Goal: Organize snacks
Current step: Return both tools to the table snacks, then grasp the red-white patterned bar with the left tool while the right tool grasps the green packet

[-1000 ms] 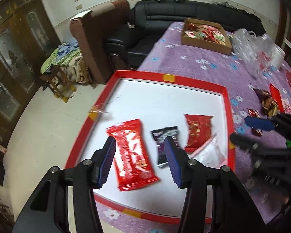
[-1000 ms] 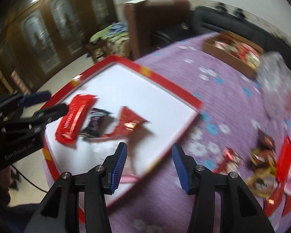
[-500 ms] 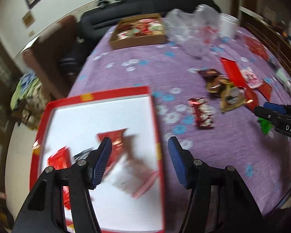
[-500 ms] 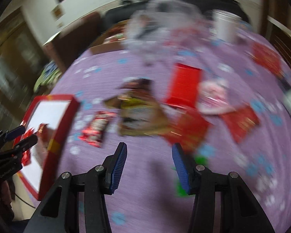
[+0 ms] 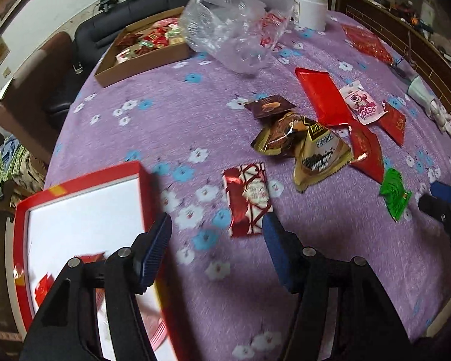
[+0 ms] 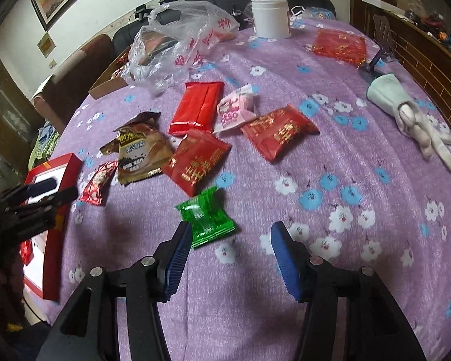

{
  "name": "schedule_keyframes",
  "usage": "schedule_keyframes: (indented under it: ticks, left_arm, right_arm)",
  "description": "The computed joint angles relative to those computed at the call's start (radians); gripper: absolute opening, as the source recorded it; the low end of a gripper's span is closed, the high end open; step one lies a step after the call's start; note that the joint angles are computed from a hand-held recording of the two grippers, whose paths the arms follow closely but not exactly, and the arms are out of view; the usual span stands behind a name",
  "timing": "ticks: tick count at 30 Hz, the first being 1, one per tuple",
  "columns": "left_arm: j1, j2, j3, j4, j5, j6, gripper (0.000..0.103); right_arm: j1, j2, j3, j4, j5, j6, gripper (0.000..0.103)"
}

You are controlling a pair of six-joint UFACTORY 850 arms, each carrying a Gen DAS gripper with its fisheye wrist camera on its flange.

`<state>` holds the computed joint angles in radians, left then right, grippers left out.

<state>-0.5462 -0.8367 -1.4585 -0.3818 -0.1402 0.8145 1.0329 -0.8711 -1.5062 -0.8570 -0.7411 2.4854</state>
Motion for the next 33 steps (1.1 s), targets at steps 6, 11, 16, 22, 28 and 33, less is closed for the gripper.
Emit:
schedule_keyframes:
  ticks: [6,11,16,22,28,33]
  left_arm:
    - [-0.012,-0.050,-0.071,0.180,-0.050,-0.206,0.062]
    - [-0.017,-0.083,-0.122,0.212,-0.100,-0.275,0.062]
    - [-0.023,-0.122,-0.172,0.241,-0.145,-0.357,0.072]
    - [-0.014,-0.156,-0.221,0.098,-0.237,-0.274,0.072]
    - [-0.022,-0.155,-0.202,0.074,-0.178,-0.239,0.072]
    - [-0.014,-0.146,-0.189,-0.045,-0.153,-0.093,0.038]
  right_arm:
    - [-0.026,-0.032,-0.054,0.029,0.029,-0.134,0.058]
    - [-0.065,-0.079,-0.122,0.091,0.057,-0.291,0.059]
    - [-0.082,-0.117,-0.168,0.186,0.042,-0.408,0.057]
    - [-0.076,-0.127,-0.183,0.213,0.001,-0.479,0.042]
    - [-0.072,-0.127,-0.181,0.192,-0.006,-0.475,0.042]
    - [-0.061,-0.123,-0.172,0.172,-0.008,-0.445,0.042]
